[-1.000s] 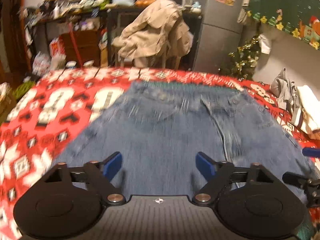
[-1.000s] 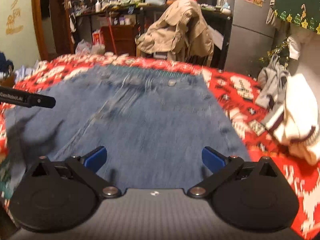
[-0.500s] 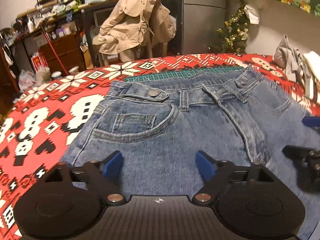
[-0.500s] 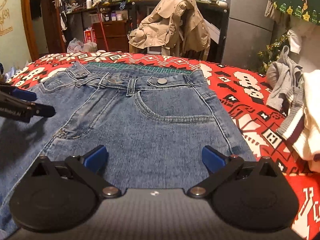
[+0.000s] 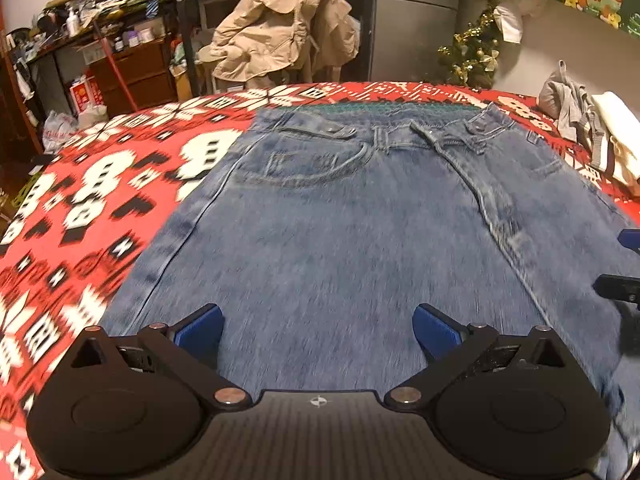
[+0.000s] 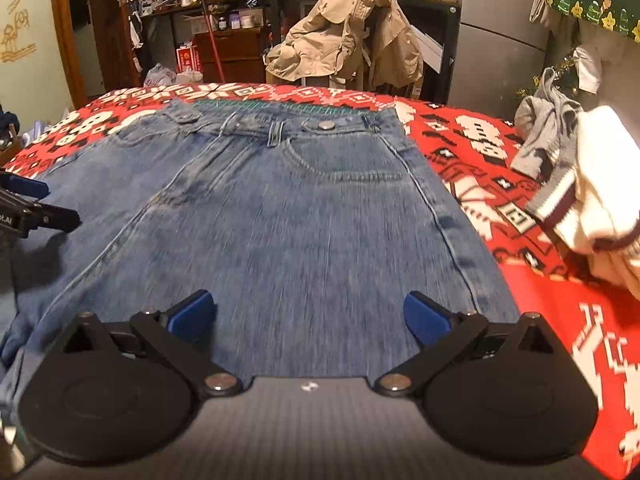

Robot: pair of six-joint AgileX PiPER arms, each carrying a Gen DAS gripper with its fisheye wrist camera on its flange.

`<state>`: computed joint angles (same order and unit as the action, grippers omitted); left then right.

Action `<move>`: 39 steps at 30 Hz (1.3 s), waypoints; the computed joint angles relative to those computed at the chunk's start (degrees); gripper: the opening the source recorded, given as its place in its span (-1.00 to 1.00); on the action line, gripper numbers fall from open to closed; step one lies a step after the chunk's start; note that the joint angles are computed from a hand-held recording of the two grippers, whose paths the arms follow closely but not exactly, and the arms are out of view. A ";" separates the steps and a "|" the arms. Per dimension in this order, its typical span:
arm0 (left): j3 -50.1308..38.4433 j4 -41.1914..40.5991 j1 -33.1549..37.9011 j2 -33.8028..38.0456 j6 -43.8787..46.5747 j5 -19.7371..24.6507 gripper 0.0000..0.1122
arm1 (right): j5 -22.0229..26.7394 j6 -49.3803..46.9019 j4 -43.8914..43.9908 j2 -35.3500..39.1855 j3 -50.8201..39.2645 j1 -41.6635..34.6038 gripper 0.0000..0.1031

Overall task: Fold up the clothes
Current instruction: 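Move both open tools over the shorts toward the cuffed leg hems, then close both tools on the cuffed leg hems, bringing the tools together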

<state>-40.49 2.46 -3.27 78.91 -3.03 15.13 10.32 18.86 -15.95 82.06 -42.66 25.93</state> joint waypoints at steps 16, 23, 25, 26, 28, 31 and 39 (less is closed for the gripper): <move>4.65 -6.14 0.22 -9.51 6.05 5.82 0.59 | 7.81 -11.56 11.64 -7.53 2.83 -1.02 0.98; 2.37 -4.52 -6.05 -7.55 -0.16 4.80 0.57 | 4.91 13.65 -12.89 -5.80 0.92 6.64 0.98; 1.42 0.87 -9.37 -5.46 -5.78 4.44 0.54 | 8.47 17.96 -17.47 -1.76 -2.21 9.09 0.98; 1.15 2.19 -10.61 -4.86 -6.80 4.72 0.52 | 9.01 17.83 -17.43 -0.54 -2.89 9.70 0.98; 2.00 5.62 -13.02 -5.63 -9.41 5.40 0.52 | 8.58 18.05 -16.81 -0.82 -2.23 10.23 0.98; 3.88 9.01 -16.15 -8.36 -11.72 7.37 0.54 | 9.34 10.71 -9.07 -3.62 -0.28 10.49 0.98; 2.86 -12.03 -9.01 -15.06 6.79 18.09 0.27 | 13.49 0.68 0.80 -11.87 1.62 13.98 0.82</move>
